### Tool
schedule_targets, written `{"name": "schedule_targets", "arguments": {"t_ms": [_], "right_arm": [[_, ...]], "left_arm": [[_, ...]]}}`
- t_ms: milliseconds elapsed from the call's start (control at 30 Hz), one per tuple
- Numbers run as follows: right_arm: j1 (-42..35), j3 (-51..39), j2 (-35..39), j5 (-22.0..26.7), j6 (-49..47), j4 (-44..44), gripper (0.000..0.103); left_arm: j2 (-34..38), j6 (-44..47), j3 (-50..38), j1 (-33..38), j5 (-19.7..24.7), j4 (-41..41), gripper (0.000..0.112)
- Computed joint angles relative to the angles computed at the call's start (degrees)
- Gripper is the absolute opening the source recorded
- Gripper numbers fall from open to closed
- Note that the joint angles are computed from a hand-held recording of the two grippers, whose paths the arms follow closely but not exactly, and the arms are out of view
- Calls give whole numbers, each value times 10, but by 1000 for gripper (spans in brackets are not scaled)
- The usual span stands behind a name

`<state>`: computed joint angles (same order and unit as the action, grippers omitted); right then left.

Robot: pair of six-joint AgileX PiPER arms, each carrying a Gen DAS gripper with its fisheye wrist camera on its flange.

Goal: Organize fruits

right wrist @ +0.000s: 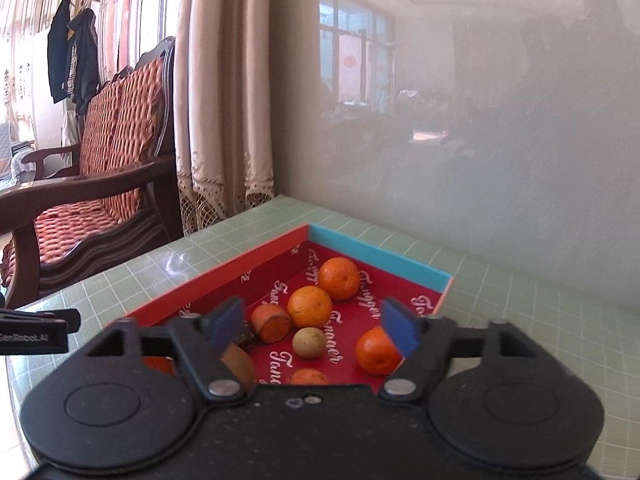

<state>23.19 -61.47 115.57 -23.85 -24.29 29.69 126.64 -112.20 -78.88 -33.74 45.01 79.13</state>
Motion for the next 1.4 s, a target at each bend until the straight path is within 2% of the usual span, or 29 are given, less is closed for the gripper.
{"name": "schedule_targets", "arguments": {"t_ms": [33, 100, 167, 400, 533, 700, 867, 1000, 1133, 1233, 1300, 1400], "right_arm": [[2, 13, -11, -8, -2, 3, 83], [4, 38, -32, -18, -9, 19, 95], [8, 74, -60, -39, -6, 28, 102], [29, 245, -182, -138, -19, 115, 103], [42, 341, -240, -195, -14, 156, 103], [63, 428, -279, -250, 10, 193, 103], [94, 486, -278, -314, 50, 213, 103], [88, 506, -268, -334, 84, 212, 103], [76, 503, -266, -317, 109, 204, 103], [96, 492, -270, -309, 88, 223, 103], [122, 470, -285, -288, 39, 275, 103], [181, 431, -311, -285, -57, 388, 103]], "left_arm": [[0, -2, -1, -4, 0, 4, 103], [-1, -4, -2, -14, 4, 10, 103], [-8, -13, 7, -21, -8, 23, 103], [-31, 24, 8, -76, -26, 24, 103], [-72, 3, 39, -127, -12, 40, 103], [-106, -5, 61, -188, 18, 40, 103], [-108, 10, 59, -224, 31, 34, 103], [-97, 30, 50, -238, 30, 23, 103], [-96, 36, 52, -244, 32, 9, 103], [-116, 10, 81, -250, 41, 13, 103], [-135, -8, 109, -253, 55, 15, 103], [-166, -34, 155, -251, 67, 19, 103]]}}
